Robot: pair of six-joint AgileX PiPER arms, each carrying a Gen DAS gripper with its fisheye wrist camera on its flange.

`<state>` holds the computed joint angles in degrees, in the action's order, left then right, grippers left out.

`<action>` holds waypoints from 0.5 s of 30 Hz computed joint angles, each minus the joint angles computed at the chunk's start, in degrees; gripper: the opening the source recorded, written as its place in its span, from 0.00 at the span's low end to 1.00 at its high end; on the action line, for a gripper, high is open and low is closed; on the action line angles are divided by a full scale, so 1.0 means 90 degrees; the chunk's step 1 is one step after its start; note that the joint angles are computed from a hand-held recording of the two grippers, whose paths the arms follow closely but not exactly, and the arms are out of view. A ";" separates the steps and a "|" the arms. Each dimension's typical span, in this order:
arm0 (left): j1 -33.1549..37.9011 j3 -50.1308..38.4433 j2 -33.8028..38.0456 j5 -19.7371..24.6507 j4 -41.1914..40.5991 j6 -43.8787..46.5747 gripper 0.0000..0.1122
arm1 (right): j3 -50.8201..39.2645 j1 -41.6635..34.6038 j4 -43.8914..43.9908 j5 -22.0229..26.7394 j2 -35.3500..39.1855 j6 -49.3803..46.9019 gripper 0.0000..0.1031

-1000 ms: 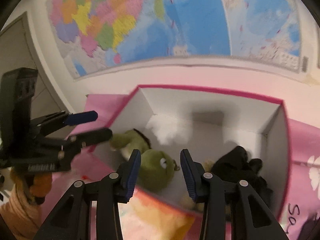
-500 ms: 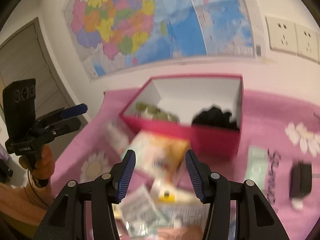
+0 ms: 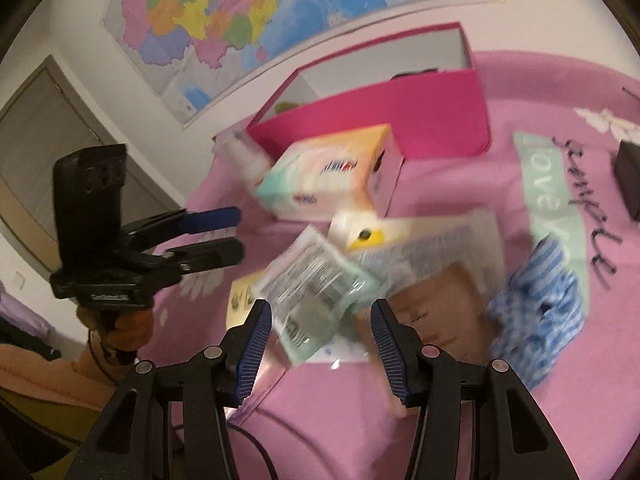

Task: Organize soft objects
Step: 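Grasp the clear cosmetic sachet with the right gripper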

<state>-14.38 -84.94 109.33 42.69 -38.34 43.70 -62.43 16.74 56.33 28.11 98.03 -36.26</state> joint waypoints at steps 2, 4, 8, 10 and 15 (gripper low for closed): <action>-0.0016 -0.0126 0.0167 0.0195 0.0055 -0.0092 0.63 | -0.0013 0.0043 0.0136 0.0026 0.0115 -0.0085 0.51; -0.0026 -0.0268 0.0317 0.0322 0.0104 -0.0143 0.63 | -0.0059 0.0074 0.0177 0.0029 0.0247 -0.0036 0.51; 0.0037 -0.0585 0.0601 0.0812 0.0064 -0.0151 0.63 | -0.0009 0.0056 0.0759 -0.0064 0.0281 -0.0544 0.50; 0.0029 -0.0653 0.0684 0.0906 0.0076 -0.0163 0.63 | -0.0043 0.0112 0.0684 -0.0179 0.0303 -0.0474 0.44; 0.0059 -0.0747 0.0790 0.1107 -0.0019 -0.0017 0.63 | -0.0193 0.0234 0.0431 -0.0433 0.0463 -0.0236 0.25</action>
